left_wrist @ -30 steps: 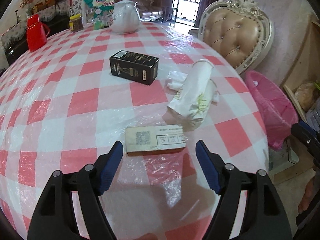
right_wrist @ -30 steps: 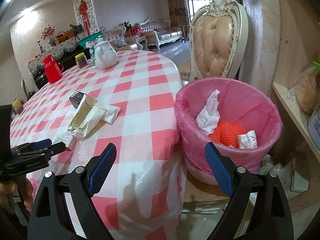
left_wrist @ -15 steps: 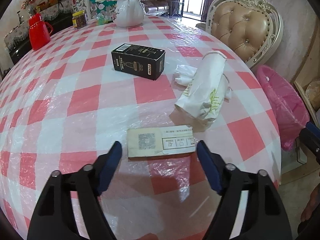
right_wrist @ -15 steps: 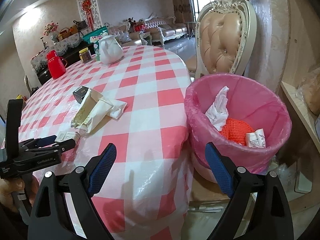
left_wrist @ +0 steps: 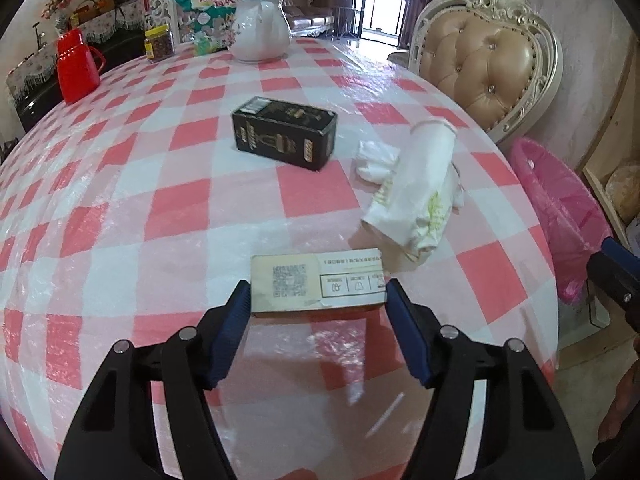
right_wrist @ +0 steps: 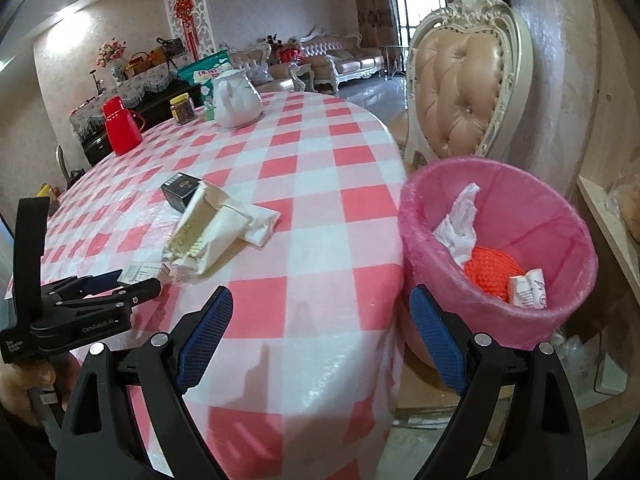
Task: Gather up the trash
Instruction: 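Grasp QR-code paper slip with left gripper while right gripper grasps white paper bag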
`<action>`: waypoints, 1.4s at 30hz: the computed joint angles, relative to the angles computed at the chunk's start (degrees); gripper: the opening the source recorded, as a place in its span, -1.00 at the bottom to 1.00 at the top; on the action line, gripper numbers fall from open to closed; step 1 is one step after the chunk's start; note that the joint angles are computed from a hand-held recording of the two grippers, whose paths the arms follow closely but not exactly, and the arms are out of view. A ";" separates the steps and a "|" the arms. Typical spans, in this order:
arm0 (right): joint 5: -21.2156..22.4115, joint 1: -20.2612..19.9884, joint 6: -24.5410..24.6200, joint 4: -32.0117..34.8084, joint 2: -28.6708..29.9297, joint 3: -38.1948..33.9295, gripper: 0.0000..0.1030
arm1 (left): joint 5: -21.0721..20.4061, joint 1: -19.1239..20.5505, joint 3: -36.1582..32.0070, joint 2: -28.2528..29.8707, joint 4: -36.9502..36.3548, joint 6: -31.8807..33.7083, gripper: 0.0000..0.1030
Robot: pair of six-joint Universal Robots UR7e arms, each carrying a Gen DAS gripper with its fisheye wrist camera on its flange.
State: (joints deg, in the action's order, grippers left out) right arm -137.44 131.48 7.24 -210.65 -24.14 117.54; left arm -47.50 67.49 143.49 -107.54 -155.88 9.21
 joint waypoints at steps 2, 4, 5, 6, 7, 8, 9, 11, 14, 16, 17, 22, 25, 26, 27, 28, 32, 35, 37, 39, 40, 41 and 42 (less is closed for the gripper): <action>0.28 0.17 -0.10 0.61 0.27 -0.79 0.65 | -0.13 0.32 -0.43 -0.38 -0.26 0.39 0.28; 0.73 0.40 0.03 1.70 0.73 -1.94 0.65 | -0.29 0.87 -0.95 -0.64 -0.78 0.99 0.28; 0.92 0.53 0.15 2.15 0.97 -2.52 0.65 | -0.49 1.24 -1.24 -0.76 -1.07 1.43 0.28; 0.99 0.62 0.22 2.36 1.16 -2.89 0.65 | -0.66 1.54 -1.54 -0.84 -1.26 1.75 0.28; 1.10 0.75 0.27 2.60 1.42 -3.39 0.65 | -0.96 2.03 -1.99 -0.88 -1.56 2.17 0.28; 1.22 0.89 0.33 3.01 1.68 -4.01 0.65 | -1.17 2.26 -2.22 -1.03 -1.61 2.38 0.28; 1.33 1.00 0.39 3.49 1.93 -4.62 0.65 | -1.42 2.54 -2.45 -1.12 -1.72 2.69 0.28; 1.58 1.19 0.45 4.61 2.59 -6.16 0.65 | -2.00 3.07 -2.87 -1.26 -2.07 3.38 0.28; 1.72 1.44 0.90 6.92 3.56 -8.50 0.65 | -2.64 3.69 -3.28 -1.53 -2.60 4.20 0.28; 1.96 1.43 1.48 8.47 4.19 -9.97 0.65 | -3.28 4.15 -3.62 -1.95 -2.99 4.77 0.28; 2.09 1.42 1.70 8.98 4.47 -10.53 0.65 | -3.57 4.38 -3.78 -2.09 -3.20 5.01 0.28; 2.87 1.36 2.64 12.18 6.37 -14.78 0.65 | -5.73 5.89 -4.78 -2.79 -3.75 5.61 0.28; 3.34 1.17 3.51 14.35 7.31 -16.99 0.65 | -7.05 6.69 -5.15 -3.16 -3.58 5.44 0.28; 3.39 1.06 3.76 14.95 7.67 -17.73 0.65 | -7.42 6.88 -5.26 -3.28 -3.51 5.38 0.28; 3.35 0.88 4.24 15.74 8.03 -18.52 0.65 | -7.86 7.05 -5.39 -3.52 -3.37 5.30 0.28; 3.50 0.61 5.02 16.84 8.26 -19.20 0.65 | -8.11 7.13 -5.45 -3.68 -3.31 5.25 0.28; 3.51 -0.40 7.89 20.83 9.09 -21.32 0.65 | -8.85 7.31 -5.60 -4.61 -3.32 4.98 0.28; 3.76 -0.89 9.03 22.17 9.48 -22.13 0.65 | -9.49 7.63 -5.78 -5.08 -3.03 4.67 0.28; 3.82 -1.19 9.34 23.44 9.82 -22.77 0.63 | -9.92 7.74 -5.89 -5.32 -2.68 4.51 0.28; 4.73 -1.62 9.51 23.82 10.01 -23.00 0.52 | -10.11 7.66 -5.86 -5.57 -2.43 4.45 0.28; 4.87 -1.73 9.70 24.54 10.07 -23.19 0.47 | -10.29 7.81 -5.92 -5.55 -2.43 4.53 0.28; 5.10 -1.81 9.72 24.71 10.11 -23.23 0.43 | -10.36 7.83 -5.93 -5.58 -2.39 4.49 0.28; 5.37 -1.91 9.73 24.97 10.15 -23.29 0.39 | -10.36 7.83 -5.93 -5.58 -2.39 4.49 0.28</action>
